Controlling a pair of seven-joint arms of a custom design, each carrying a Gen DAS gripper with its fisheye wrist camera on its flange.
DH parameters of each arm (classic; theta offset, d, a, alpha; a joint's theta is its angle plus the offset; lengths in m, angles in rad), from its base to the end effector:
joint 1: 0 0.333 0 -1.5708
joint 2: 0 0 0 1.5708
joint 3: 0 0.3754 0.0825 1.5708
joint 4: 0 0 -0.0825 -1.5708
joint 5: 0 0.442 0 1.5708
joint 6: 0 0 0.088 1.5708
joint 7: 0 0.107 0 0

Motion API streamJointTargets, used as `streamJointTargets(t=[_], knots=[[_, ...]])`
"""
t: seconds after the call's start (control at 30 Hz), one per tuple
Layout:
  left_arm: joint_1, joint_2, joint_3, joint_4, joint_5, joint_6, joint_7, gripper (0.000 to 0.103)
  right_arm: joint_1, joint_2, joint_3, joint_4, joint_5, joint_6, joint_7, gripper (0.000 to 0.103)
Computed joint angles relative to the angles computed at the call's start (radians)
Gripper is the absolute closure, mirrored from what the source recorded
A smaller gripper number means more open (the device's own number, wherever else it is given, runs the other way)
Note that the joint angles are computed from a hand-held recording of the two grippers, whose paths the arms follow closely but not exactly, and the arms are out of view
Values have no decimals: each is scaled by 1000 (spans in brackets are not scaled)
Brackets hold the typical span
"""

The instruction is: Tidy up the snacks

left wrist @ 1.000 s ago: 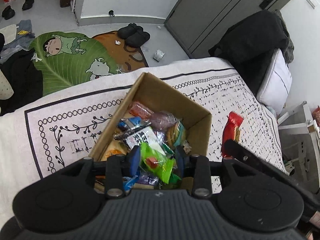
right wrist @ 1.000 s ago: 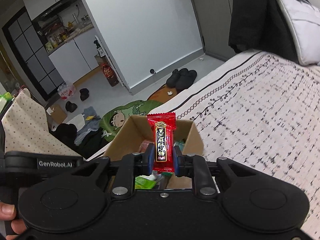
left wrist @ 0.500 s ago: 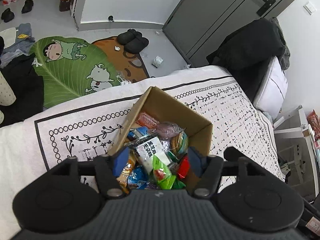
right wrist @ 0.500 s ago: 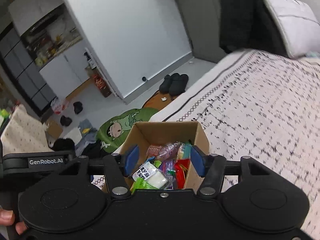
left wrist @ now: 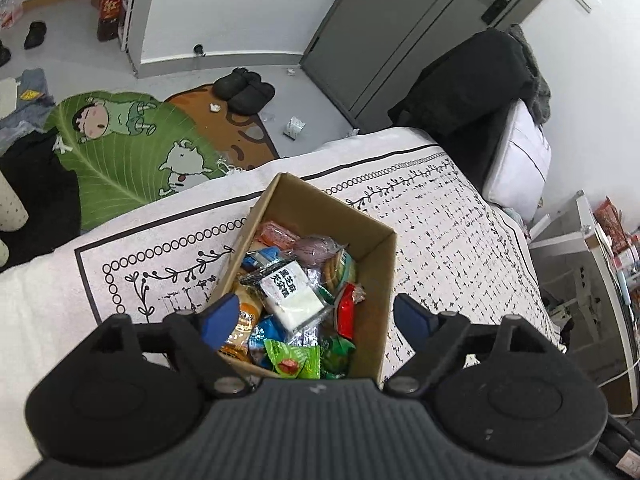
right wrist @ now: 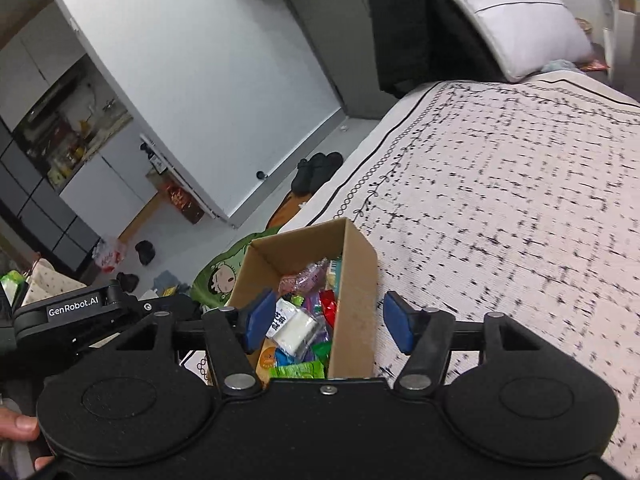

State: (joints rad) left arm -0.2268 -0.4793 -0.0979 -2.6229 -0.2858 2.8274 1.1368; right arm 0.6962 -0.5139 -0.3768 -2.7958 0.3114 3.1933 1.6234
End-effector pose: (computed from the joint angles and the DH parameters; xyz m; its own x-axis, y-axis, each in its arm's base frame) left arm 0.4313 -0.1330 0.5044 0.1943 -0.8810 0.4314 -0.7839 -0.4039 -0.4716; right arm 0.4068 0.1000 0.4551 0.0877 -0.8991 -0.4290 -0.7247 0.2379 -0.6467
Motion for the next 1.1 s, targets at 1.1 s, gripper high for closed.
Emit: streamJointTargets(t=[1.1], knots=[[-16, -322, -96, -100, 197, -128, -65, 0, -416, -485, 378, -209, -191, -212, 189, 0]])
